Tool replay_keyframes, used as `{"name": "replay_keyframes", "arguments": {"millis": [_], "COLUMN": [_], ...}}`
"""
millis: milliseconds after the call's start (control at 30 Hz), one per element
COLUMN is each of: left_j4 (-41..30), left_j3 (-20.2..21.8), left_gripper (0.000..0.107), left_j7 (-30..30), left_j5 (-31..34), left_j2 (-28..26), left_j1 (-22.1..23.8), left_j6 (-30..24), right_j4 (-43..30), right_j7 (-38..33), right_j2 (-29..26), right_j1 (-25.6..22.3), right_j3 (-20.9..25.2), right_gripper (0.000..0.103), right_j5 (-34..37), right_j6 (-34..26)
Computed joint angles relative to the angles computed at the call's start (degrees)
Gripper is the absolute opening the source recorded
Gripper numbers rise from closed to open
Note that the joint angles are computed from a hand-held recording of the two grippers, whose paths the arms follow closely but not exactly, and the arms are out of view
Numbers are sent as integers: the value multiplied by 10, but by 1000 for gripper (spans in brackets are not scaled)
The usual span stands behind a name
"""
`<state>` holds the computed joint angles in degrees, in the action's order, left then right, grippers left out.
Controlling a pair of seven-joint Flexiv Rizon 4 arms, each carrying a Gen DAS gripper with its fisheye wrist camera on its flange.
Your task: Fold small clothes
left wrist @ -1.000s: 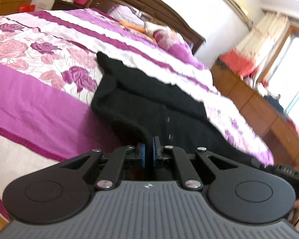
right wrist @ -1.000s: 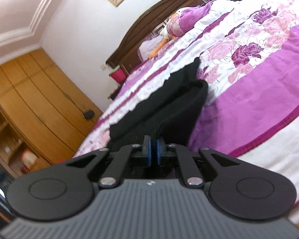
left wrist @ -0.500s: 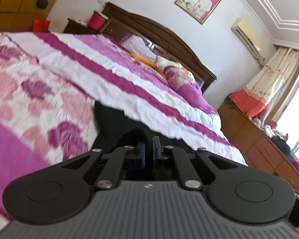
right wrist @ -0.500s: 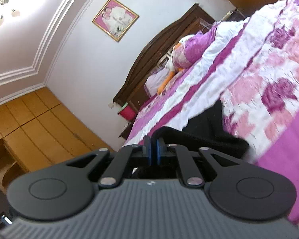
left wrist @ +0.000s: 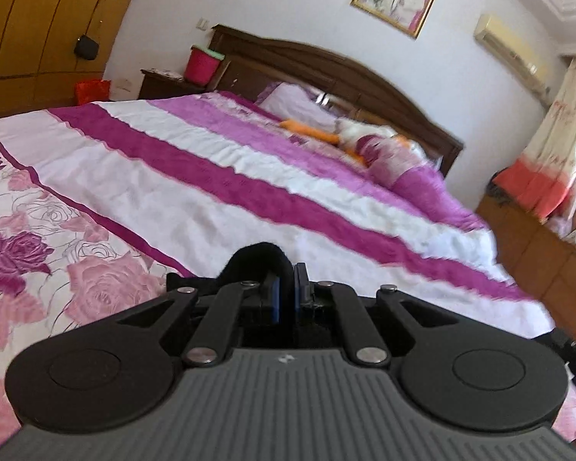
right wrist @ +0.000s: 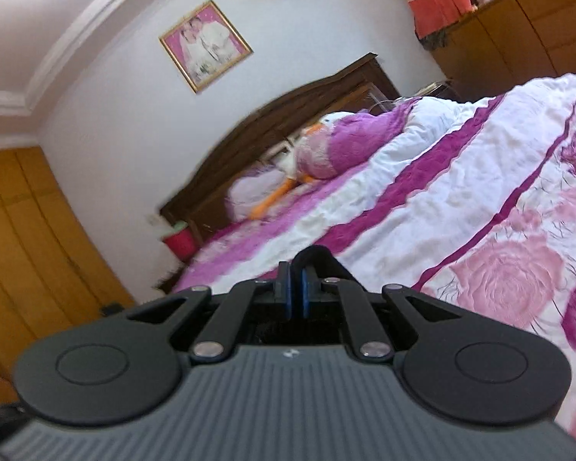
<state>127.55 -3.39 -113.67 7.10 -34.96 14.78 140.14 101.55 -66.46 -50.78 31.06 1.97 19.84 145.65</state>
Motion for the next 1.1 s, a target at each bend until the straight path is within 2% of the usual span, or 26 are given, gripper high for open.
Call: {"name": "replay_keyframes", "arguments": {"millis": [233,267,300,333,467,533,667,800,833,933,1033,1100], "left_j4": [-87,-95,-102,-106,-106,-92,-58,-20,-12,7,17,13], "left_j3": [17,10,0,-2,-9,-16,-26,-40,-44,-59,-55,-62], "left_gripper": [9,9,9,9,12,18,22,41,42,43,43,43], "left_j7": [73,77,81,86,96,97,106,88,81,64,60,53], "left_j5": [-93,-91,-81,-78,-67,-52,-9,22,32,74,101,120], "left_j2": [-88,-98,-106,-113,-119,-106,-69,-35,-29,-14,-10,-12], "left_j1": [-38,-30,-18,-15,-4,9,34,62,71,94,92,95], "left_j6": [-100,-111,-125,-124,-109,-110,-114,-108,-105,-94,-66,-63], "right_j4": [-143,-147,-159,-162,-146,-125,-72,-23,-12,27,57,60], "right_j7": [-98,-85,-96,-89,-44,-28,-15,15,20,15,-13,-37], "right_j2": [-68,-78,-85,-89,-85,-77,-48,-19,-13,5,14,16], "right_j1": [92,108,112,102,10,-16,-26,-46,-47,-39,-28,-16], "right_j3": [-128,-157,-168,-160,-49,-23,-19,-8,-10,-21,-29,-41], "right_gripper": [10,11,12,11,11,14,29,32,34,34,34,34], "right_j5": [156,154,163,146,49,8,-40,-80,-87,-107,-128,-135], "right_j6": [-218,-249,-287,-304,-256,-244,-225,-211,-205,-185,-159,-166]}}
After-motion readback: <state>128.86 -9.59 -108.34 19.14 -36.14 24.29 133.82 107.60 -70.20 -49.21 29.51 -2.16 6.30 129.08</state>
